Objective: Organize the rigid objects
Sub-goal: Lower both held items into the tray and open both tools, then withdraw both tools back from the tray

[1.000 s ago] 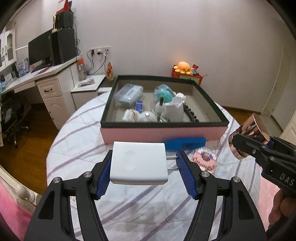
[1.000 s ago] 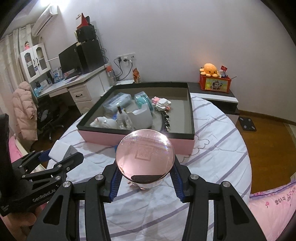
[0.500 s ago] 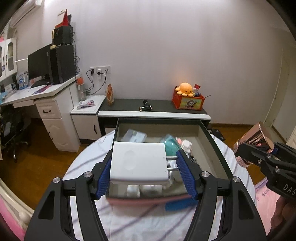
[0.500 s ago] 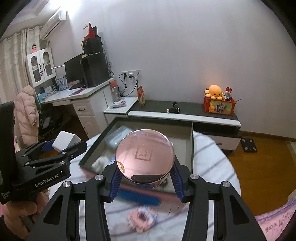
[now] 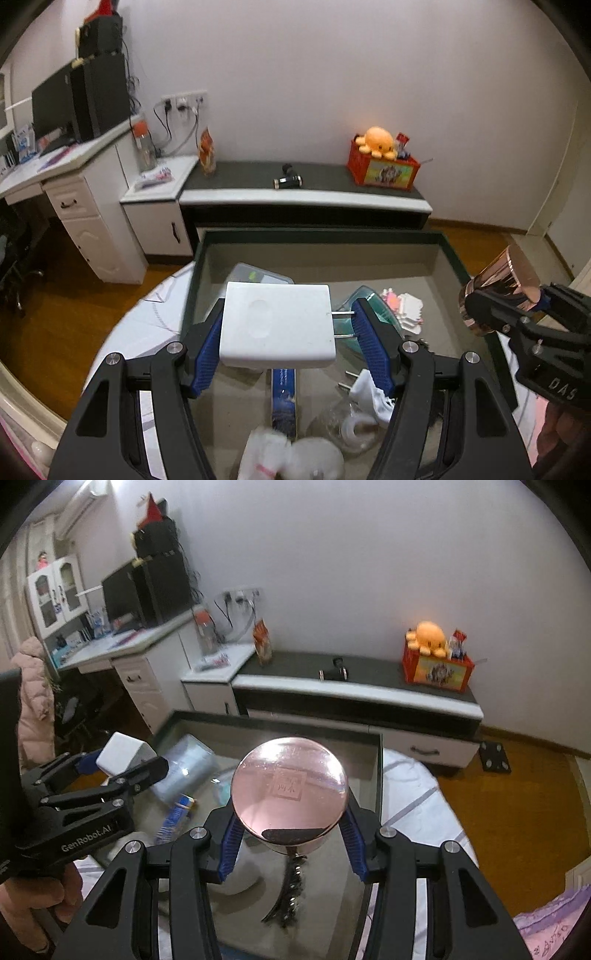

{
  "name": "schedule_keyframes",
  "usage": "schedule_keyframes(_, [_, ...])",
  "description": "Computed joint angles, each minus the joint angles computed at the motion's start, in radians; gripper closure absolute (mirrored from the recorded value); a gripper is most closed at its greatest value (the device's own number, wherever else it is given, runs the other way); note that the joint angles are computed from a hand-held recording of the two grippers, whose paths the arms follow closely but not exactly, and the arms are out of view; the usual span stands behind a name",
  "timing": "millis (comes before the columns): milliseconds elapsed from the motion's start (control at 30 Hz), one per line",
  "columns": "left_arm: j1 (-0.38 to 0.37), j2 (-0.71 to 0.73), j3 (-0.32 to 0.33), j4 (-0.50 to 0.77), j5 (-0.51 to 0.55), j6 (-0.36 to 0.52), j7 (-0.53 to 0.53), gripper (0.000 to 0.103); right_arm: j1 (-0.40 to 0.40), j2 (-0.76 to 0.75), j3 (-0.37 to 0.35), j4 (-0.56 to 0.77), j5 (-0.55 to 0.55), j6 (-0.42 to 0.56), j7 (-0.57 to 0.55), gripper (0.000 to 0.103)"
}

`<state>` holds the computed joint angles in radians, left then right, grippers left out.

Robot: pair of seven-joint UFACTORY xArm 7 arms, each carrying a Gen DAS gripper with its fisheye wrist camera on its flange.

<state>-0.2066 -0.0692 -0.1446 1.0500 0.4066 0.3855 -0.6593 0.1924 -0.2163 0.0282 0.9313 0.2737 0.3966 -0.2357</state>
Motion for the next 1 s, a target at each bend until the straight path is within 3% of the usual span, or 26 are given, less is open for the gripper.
schedule_keyframes(267, [-0.027,0.062,0.013,0.041,0.015,0.062,0.017,0.033,-0.020,0.075,0.014,0.040,-0.035,0.038,0.022,0.054])
schedule_keyframes(333, [-0.028,0.048,0.016,0.031,0.031,0.063,0.004,0.016,-0.025,0.080,0.024,0.043,-0.064,0.055,0.039,0.053])
schedule_keyframes(400, [-0.024,0.023,0.014,0.011,0.071,0.058,-0.028,0.008,-0.022,0.072,0.024,0.034,-0.058,0.054,0.032,0.050])
schedule_keyframes(433, [-0.021,0.006,0.011,-0.002,0.091,0.056,-0.045,0.007,-0.022,0.061,0.027,0.023,-0.061,0.048,0.037,0.046])
schedule_keyframes(500, [-0.011,-0.027,0.005,-0.027,0.106,0.054,-0.061,0.005,-0.020,0.036,0.028,0.003,-0.065,0.029,0.044,0.020])
schedule_keyframes(633, [0.020,-0.135,-0.023,-0.106,0.127,0.048,-0.112,0.001,-0.007,-0.013,0.020,-0.021,-0.052,0.037,0.044,0.018])
schedule_keyframes(767, [0.058,-0.271,-0.063,-0.190,0.120,0.049,-0.141,0.000,-0.012,-0.098,0.036,-0.079,-0.099,0.018,0.102,0.000])
schedule_keyframes(1000, [0.083,-0.516,-0.127,-0.322,0.033,0.084,-0.114,0.000,0.015,-0.289,0.038,-0.201,-0.108,0.027,0.158,0.000])
